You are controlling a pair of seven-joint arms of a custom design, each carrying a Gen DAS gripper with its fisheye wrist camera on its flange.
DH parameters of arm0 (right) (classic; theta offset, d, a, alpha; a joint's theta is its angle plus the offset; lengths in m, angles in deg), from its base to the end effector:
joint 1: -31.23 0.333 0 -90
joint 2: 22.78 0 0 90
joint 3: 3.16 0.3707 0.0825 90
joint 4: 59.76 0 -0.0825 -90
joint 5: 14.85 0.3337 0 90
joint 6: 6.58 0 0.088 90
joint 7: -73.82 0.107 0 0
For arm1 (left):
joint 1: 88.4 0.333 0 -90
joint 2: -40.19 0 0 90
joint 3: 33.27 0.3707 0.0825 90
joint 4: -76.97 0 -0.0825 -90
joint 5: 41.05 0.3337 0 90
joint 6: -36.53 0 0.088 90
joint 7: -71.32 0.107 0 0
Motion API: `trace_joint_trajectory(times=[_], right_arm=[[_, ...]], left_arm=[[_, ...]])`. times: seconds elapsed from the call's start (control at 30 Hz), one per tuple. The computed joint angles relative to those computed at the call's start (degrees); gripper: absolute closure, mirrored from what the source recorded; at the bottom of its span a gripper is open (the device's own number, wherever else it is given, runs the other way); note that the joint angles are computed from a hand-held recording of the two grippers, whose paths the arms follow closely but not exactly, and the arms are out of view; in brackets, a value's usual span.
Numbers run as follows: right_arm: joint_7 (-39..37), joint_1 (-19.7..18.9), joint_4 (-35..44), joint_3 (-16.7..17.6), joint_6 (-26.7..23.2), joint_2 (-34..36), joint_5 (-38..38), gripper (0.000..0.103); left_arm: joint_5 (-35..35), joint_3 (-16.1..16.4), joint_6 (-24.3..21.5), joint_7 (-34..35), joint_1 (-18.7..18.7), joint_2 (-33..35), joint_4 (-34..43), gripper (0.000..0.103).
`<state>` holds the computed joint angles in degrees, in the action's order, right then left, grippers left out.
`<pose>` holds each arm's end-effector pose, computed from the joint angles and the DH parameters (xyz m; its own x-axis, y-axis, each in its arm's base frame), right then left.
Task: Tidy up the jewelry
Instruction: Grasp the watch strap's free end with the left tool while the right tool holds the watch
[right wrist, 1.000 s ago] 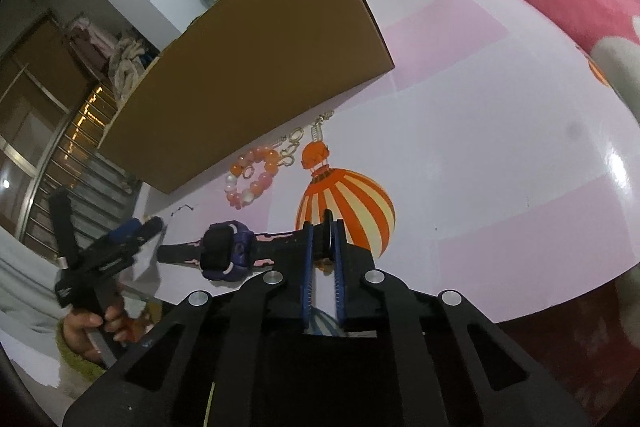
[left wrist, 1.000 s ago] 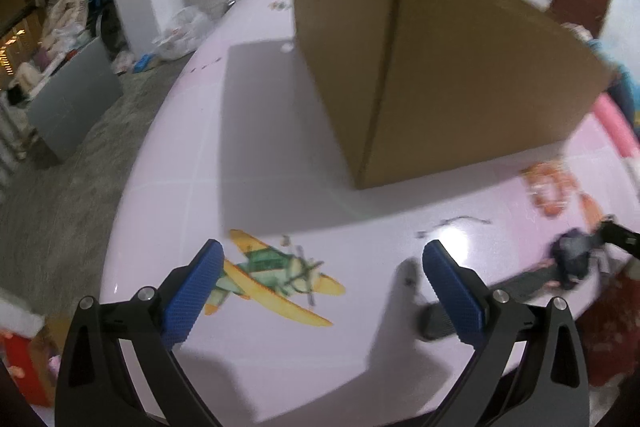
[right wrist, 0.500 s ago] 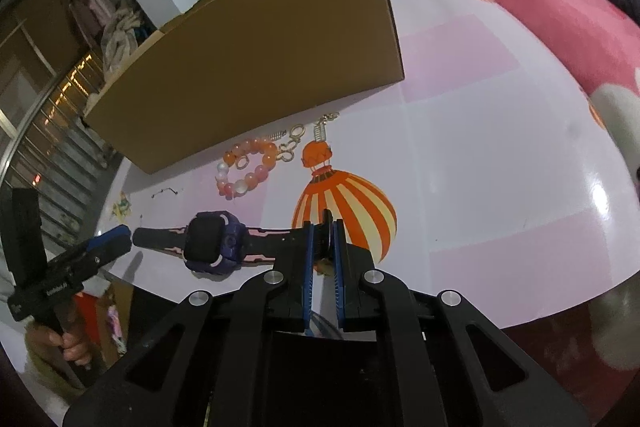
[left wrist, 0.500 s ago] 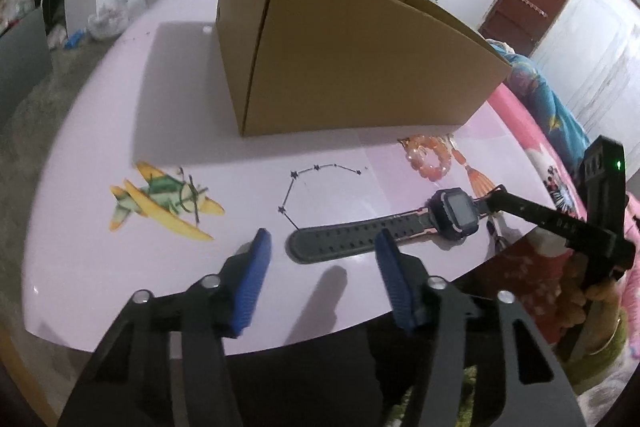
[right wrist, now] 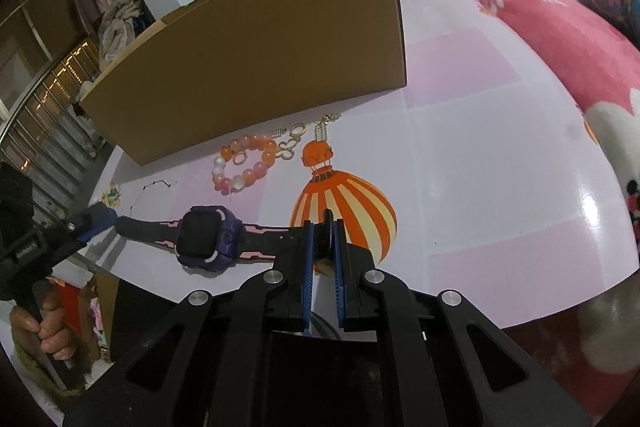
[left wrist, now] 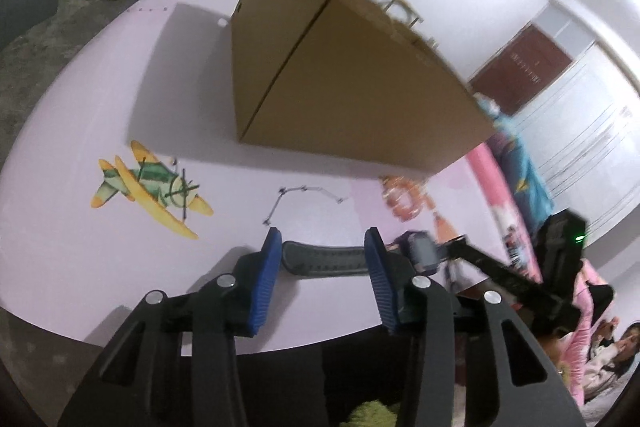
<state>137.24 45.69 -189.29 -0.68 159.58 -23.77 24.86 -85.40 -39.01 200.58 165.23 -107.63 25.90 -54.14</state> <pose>0.5037 0.1136 0.5199 0.2201 -0.9425 -0.2515 -0.7898 -0.0209 -0.6130 0.4264 -0.1621 0.6139 -0.0725 -0.8186 0.5697 -0.7784 -0.3108 -0.5455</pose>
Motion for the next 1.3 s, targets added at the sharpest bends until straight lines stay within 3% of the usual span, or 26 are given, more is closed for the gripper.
trace_joint_trajectory(times=[0.1, 0.2, 0.33, 0.53, 0.73, 0.87, 1.2, 1.3], right_arm=[[0.1, -0.1, -0.3, -0.1, -0.1, -0.5, 0.0, 0.095], [0.1, 0.0, -0.4, -0.2, -0.1, -0.6, 0.0, 0.095], [0.0, 0.0, -0.4, -0.3, -0.2, -0.6, 0.0, 0.095], [-0.4, 0.1, -0.5, -0.4, -0.1, -0.7, 0.6, 0.095], [-0.6, 0.0, -0.2, -0.5, -0.3, -0.6, 0.9, 0.095], [-0.8, -0.1, -0.1, -0.5, -0.4, -0.6, 1.2, 0.095], [-1.5, -0.1, -0.1, -0.4, -0.1, -0.6, 1.9, 0.095], [-1.7, 0.0, -0.2, -0.4, -0.1, -0.6, 2.1, 0.095]], left_arm=[[-11.2, 3.3, 1.3, 8.7, -4.6, 0.0, 0.7, 0.062], [-25.5, 5.8, -0.8, 18.7, -6.8, 0.3, 2.0, 0.062], [-41.3, 7.2, -5.8, 29.3, -6.5, 1.0, 3.5, 0.063], [-36.0, 2.1, -4.8, 25.5, -2.3, 1.9, 4.4, 0.063], [-22.1, -3.6, -0.9, 16.8, 1.7, 2.3, 4.1, 0.062], [-17.0, -4.0, 1.8, 13.5, 1.0, 2.9, 3.6, 0.062], [-22.8, -1.1, 1.7, 16.7, -0.8, 1.9, 2.4, 0.061], [-18.3, -2.4, 2.7, 12.8, 0.9, 1.5, 1.5, 0.06]])
